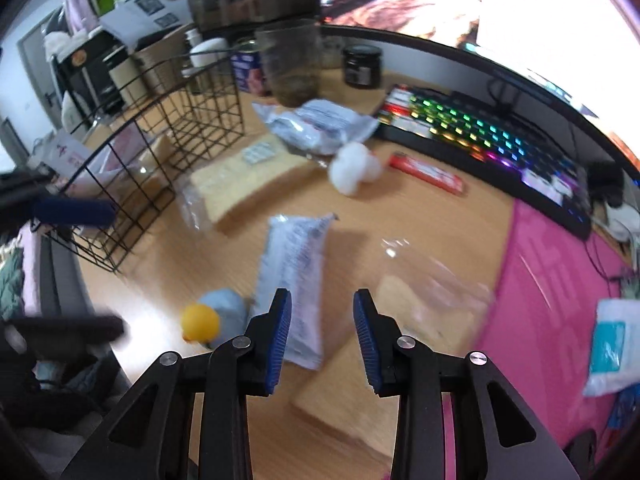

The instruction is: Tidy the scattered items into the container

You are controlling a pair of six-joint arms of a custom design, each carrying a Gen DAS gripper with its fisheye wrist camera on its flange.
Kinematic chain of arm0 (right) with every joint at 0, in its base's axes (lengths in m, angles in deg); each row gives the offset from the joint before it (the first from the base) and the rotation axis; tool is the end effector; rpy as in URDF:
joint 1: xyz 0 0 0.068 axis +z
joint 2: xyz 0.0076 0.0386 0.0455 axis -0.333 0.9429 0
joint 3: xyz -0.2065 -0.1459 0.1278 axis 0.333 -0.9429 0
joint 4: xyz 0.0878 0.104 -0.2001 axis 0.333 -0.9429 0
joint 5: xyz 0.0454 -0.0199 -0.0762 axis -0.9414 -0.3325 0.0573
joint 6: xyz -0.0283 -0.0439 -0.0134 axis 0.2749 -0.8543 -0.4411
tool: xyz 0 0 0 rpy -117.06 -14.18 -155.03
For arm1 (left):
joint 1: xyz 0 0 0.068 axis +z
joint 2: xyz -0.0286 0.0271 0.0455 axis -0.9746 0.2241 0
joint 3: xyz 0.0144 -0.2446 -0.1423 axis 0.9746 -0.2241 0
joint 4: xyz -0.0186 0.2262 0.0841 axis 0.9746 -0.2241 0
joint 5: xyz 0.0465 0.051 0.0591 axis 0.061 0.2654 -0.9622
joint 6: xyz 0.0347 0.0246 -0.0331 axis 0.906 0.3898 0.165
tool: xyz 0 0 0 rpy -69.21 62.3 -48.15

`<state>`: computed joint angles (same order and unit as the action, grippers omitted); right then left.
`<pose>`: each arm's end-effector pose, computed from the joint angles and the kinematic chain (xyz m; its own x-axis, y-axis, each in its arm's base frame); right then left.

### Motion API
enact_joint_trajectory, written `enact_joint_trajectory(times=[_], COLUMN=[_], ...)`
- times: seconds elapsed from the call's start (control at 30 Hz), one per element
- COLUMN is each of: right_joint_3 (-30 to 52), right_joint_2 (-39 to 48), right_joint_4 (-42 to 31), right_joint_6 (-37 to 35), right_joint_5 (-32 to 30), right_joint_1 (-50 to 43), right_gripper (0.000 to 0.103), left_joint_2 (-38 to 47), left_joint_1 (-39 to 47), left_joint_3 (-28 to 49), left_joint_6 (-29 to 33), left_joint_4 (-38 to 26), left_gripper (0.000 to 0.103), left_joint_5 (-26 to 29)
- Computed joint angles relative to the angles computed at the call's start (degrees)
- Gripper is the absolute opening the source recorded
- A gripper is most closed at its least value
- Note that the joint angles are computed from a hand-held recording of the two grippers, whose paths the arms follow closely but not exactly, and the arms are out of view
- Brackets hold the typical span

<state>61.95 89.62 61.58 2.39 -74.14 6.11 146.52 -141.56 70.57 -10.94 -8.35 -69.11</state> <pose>0.1892 0.0976 0.0321 -0.6788 -0.5101 -0.5283 -0.6317 0.7724 0.0658 0.1431 -0.2767 0.0720 -0.8858 0.1558 -0.4372 0.2248 0.9681 -0.1104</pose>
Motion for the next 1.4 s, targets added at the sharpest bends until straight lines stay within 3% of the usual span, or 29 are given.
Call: enact_joint_trajectory(times=[0.1, 0.17, 0.3, 0.5, 0.57, 0.63, 0.73, 0.83, 1.13, 1.33, 1.4], right_joint_3=[-1.2, -2.0, -2.4, -2.0, -1.7, -1.5, -1.6, -2.1, -4.3, -1.9, -0.6], right_joint_2=[-0.6, -0.3, 0.7, 1.8, 1.9, 2.0, 3.0, 4.3, 8.6, 8.9, 9.3], right_joint_4=[0.1, 1.2, 2.3, 2.4, 1.9, 1.7, 2.3, 4.1, 11.3, 8.4, 7.1], right_joint_6=[-2.0, -2.8, -3.5, -3.9, -3.9, -3.9, -3.6, -2.3, 11.2, 20.0, 21.3], right_joint_5=[-2.7, -3.4, -4.7, -5.6, -5.3, -5.0, -4.1, -1.9, 5.3, 15.4, 17.9], right_joint_1=[-4.2, -6.3, -10.2, -13.3, -13.2, -13.0, -12.3, -11.3, -5.2, 2.2, 4.5], right_gripper=[0.035, 0.042, 0.046, 0.047, 0.047, 0.047, 0.047, 0.051, 0.060, 0.065, 0.073], left_joint_2=[4.2, 6.5, 9.5, 13.3, 14.0, 14.4, 14.2, 14.1, 12.8, 12.0, 11.9], left_joint_1=[0.8, 1.8, 3.1, 4.6, 4.7, 4.3, 4.7, 4.8, 5.4, 6.1, 6.1], left_joint_3=[1.8, 2.4, 3.3, 3.4, 3.1, 3.0, 2.1, 1.8, -0.4, -2.3, -2.7], left_joint_6=[0.4, 0.5, 1.4, 1.7, 1.5, 1.4, 1.2, 1.3, 1.0, 1.3, 1.3], left_joint_4=[1.9, 3.3, 3.9, 7.5, 8.1, 8.5, 9.7, 10.1, 11.9, 14.0, 14.3], left_gripper=[0.074, 0.074, 0.074, 0.074, 0.071, 0.059, 0.052, 0.052, 0.052, 0.052, 0.052], left_joint_5=[2.8, 4.1, 4.5, 6.9, 7.2, 5.9, 5.6, 5.4, 4.2, 4.3, 4.4])
